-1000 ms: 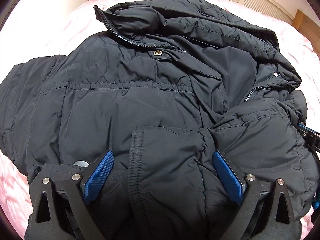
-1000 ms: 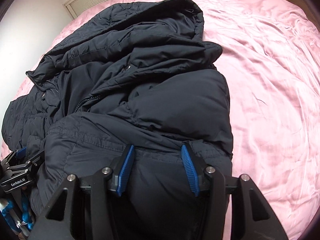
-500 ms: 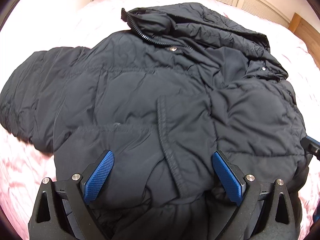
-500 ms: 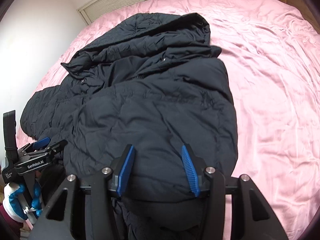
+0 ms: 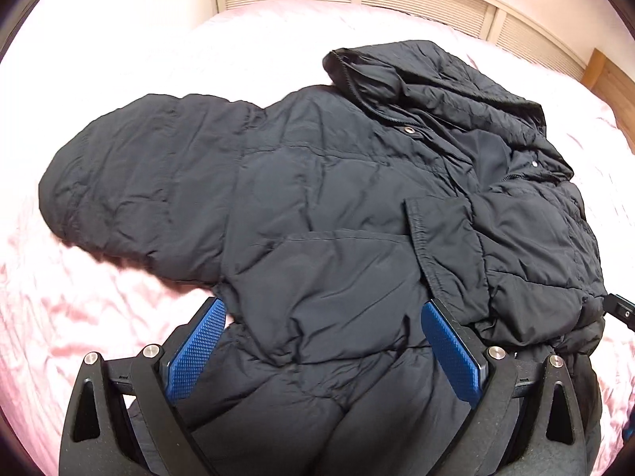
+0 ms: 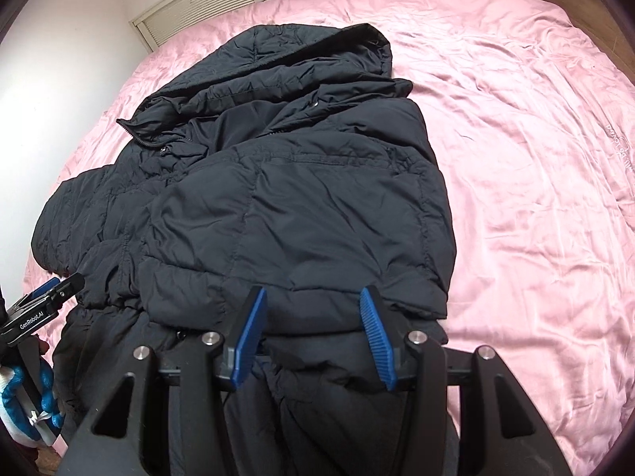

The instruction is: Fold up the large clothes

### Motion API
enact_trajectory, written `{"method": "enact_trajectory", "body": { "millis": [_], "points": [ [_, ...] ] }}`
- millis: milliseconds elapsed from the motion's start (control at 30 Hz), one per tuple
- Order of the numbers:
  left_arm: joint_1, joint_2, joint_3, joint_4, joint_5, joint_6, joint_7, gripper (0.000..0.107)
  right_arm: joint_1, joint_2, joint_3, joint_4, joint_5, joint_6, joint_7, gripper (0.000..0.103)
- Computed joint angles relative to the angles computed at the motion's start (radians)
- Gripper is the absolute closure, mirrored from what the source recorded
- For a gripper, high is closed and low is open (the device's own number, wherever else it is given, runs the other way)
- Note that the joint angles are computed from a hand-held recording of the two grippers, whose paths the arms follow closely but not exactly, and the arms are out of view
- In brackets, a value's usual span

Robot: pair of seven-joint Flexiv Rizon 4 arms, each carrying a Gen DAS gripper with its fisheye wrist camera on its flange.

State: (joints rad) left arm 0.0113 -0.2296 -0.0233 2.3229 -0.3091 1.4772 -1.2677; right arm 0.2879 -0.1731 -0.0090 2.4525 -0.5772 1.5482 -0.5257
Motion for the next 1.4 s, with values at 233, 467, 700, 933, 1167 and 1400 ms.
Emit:
{"method": "enact_trajectory", "body": {
  "millis": [233, 467, 700, 933, 1167, 1400],
  "points": [
    [0.066, 0.081, 0.001, 0.054, -0.093, -0.008, 0.117, 0.009, 0.015, 0.083, 0.054, 0.03, -0.077, -0.054, 0.165, 0.055],
    [0.106, 0.122, 0.005, 0.09, -0.291, -0.044, 0.329, 0.011, 0.002, 0.111, 0.138, 0.013, -0.103, -0.139, 0.265, 0.055],
    [0.143, 0.089, 0.03, 0.07, -0.503, -0.105, 0.499, 0.011, 0.031, 0.087, 0.165, -0.028, -0.106, -0.187, 0.319, 0.055],
    [0.227, 0.001, 0.051, -0.025, -0.654, -0.163, 0.56, 0.011, 0.068, 0.043, 0.162, -0.081, -0.1, -0.214, 0.331, 0.055],
    [0.348, -0.14, 0.047, -0.195, -0.735, -0.224, 0.509, 0.011, 0.092, 0.023, 0.159, -0.114, -0.076, -0.25, 0.323, 0.055],
    [0.446, -0.241, 0.013, -0.328, -0.821, -0.319, 0.465, 0.011, 0.099, 0.029, 0.165, -0.118, -0.052, -0.296, 0.326, 0.055]
  ]
}}
